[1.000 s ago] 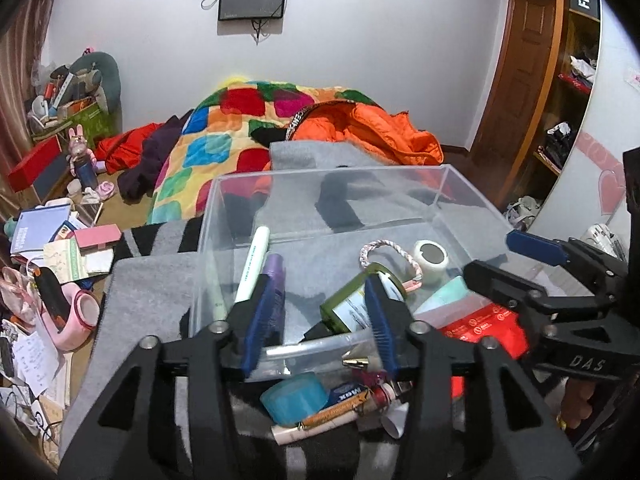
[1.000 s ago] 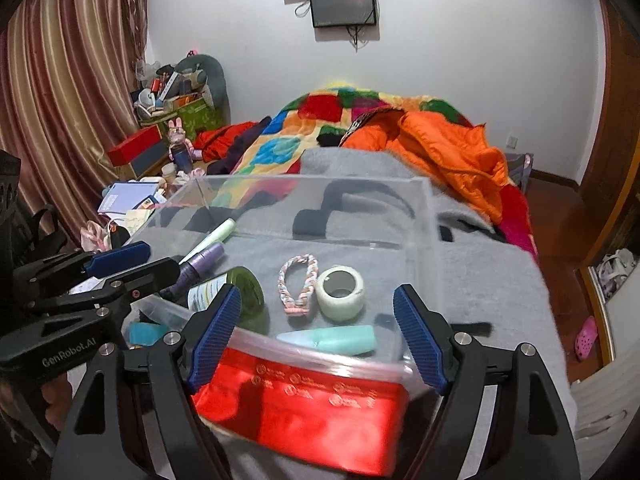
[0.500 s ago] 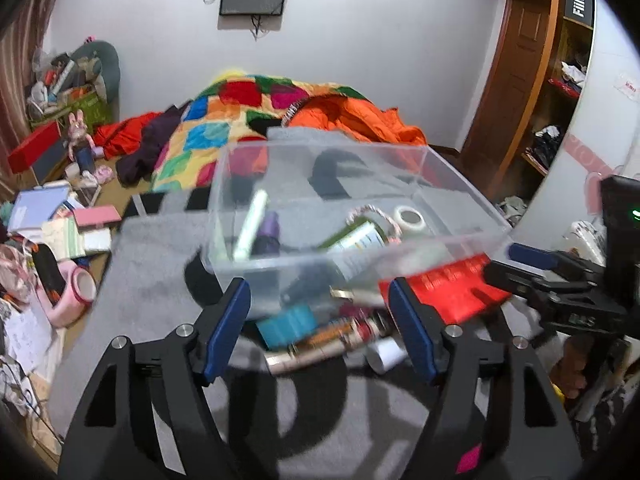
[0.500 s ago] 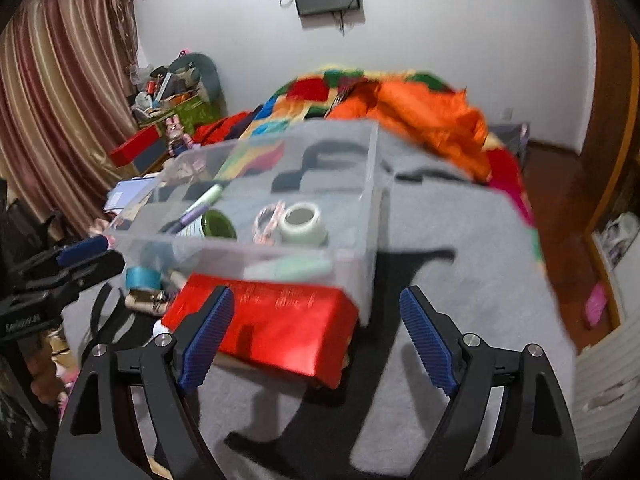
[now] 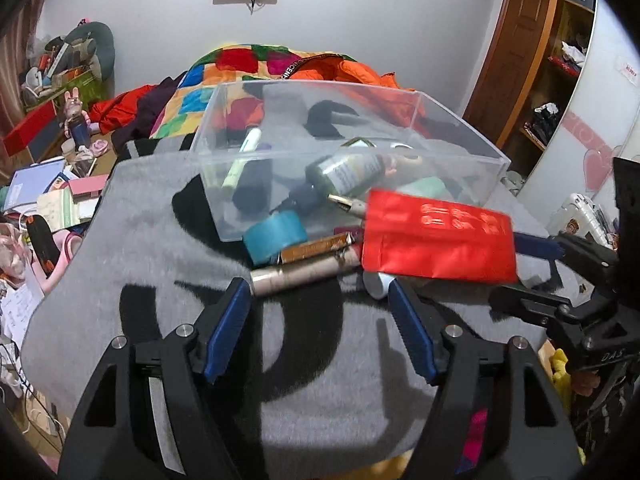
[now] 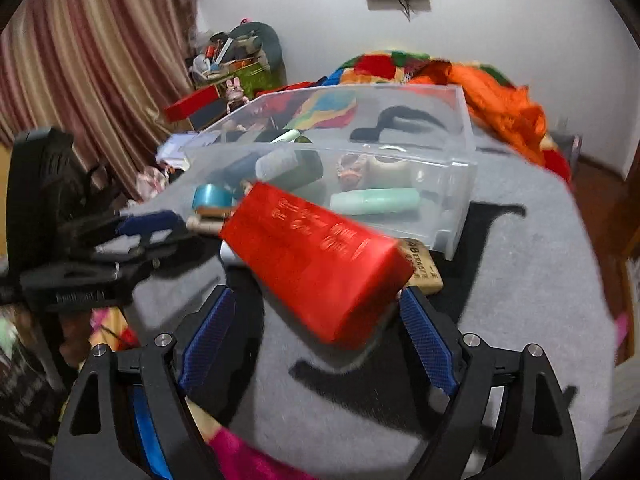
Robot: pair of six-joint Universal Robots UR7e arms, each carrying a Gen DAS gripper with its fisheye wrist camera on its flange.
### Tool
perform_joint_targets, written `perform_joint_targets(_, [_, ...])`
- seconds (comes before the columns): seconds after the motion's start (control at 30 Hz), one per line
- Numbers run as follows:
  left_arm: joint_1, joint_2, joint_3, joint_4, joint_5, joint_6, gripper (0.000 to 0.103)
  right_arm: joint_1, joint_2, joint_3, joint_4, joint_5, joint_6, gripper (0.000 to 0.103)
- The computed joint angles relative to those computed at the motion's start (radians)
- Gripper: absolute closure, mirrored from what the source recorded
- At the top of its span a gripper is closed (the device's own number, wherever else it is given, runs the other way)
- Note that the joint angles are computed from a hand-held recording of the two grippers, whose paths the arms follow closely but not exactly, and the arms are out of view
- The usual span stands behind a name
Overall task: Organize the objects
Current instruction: 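Grasp the red printed pouch with the right tool while the left tool grasps the teal tape roll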
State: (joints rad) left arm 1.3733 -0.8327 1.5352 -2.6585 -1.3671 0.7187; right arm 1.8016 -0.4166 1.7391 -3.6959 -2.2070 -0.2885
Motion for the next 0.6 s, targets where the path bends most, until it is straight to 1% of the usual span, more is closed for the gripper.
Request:
perform_joint_targets(0.1, [0.004, -0.005, 0.003, 0.013, -0.001, -0.004, 0.032, 0.016, 0.014, -0.022, -0.026, -0.073, -0.057, 0.02])
perform_joint_targets(0.13, [0.004, -0.004, 0.004, 0.013, 0.001, -0.006, 0.032, 0.015, 0.01, -0.029, -0.015, -0.082, -0.065, 0.018])
perform_joint_targets(0.27, [0.01, -0.015, 0.02, 0.002, 0.0, -0.005, 0.032, 0.002, -0.012, -0.047, 0.087, -0.053, -0.063, 0.016])
perform_joint_targets(0.33, [0.011, -0.015, 0.02, -0.004, 0.013, -0.003, 0.031, 0.002, -0.004, -0.069, 0.133, -0.048, -0.086, 0.015])
perform_joint_targets(0.37, [0.011, -0.012, 0.015, -0.003, 0.021, -0.007, 0.031, 0.004, 0.003, -0.08, 0.148, -0.057, -0.097, 0.014])
perform_joint_targets(0.47, [0.017, -0.003, -0.011, 0.019, 0.026, -0.026, 0.031, 0.014, 0.04, -0.135, 0.199, -0.109, -0.168, 0.014])
perform_joint_targets(0.53, [0.019, 0.001, -0.02, 0.015, 0.028, -0.027, 0.031, 0.018, 0.067, -0.169, 0.216, -0.157, -0.196, 0.014])
perform_joint_targets(0.6, [0.018, 0.006, -0.027, 0.0, 0.037, -0.02, 0.031, 0.016, 0.071, -0.17, 0.208, -0.161, -0.204, 0.016])
